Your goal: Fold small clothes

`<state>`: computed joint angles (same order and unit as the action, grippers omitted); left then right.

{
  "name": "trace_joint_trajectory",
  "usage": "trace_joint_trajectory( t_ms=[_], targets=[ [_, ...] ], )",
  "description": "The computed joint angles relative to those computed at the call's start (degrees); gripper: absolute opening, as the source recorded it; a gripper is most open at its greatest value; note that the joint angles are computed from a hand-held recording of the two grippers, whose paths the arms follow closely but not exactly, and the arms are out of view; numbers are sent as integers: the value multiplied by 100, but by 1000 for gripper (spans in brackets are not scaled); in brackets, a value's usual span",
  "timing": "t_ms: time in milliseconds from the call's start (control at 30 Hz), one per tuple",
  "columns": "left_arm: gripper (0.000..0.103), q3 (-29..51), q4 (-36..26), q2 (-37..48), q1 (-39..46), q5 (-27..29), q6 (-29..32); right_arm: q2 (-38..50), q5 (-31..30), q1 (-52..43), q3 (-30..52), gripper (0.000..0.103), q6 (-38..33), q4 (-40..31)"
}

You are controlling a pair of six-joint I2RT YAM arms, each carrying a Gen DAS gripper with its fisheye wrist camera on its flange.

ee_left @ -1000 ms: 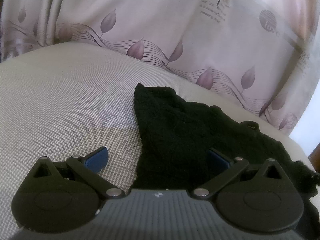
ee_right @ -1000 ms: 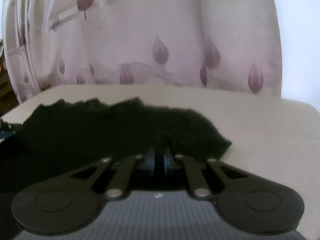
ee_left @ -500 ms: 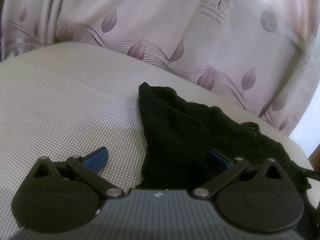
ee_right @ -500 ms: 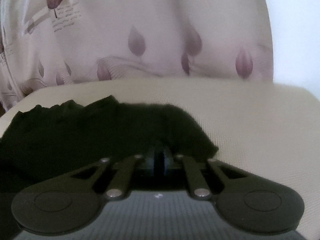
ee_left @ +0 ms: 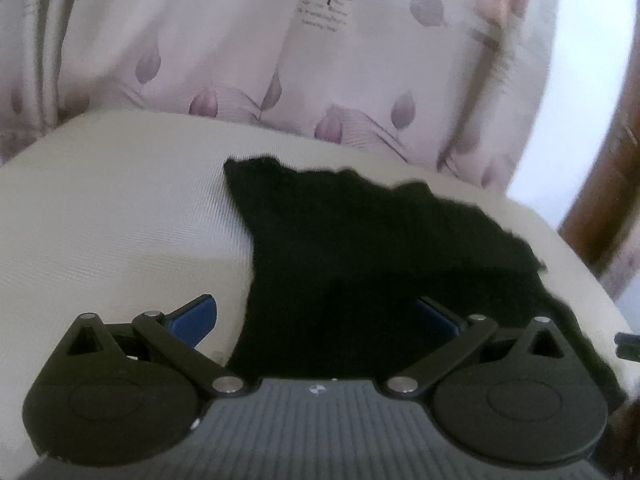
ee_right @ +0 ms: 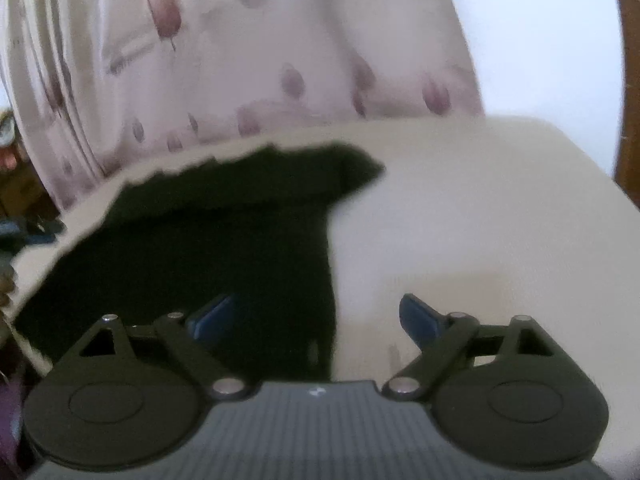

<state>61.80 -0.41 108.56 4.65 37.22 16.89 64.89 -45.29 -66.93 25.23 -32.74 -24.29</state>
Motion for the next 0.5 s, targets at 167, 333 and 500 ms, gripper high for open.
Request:
trace_joint_trajectory(
  t_ms=[167,333,500],
  targets=[
    [103,-649,-50,-453,645,-195,745,-889,55,-378,-667,82,-411,-467],
    [103,-622,-425,-270,1143,29,1483,-1156,160,-234,-1017,51,2,-358],
    [103,-582,-544,-22,1234,124,1825,-1328,84,-134,-1000,52,-57,-750]
  ],
)
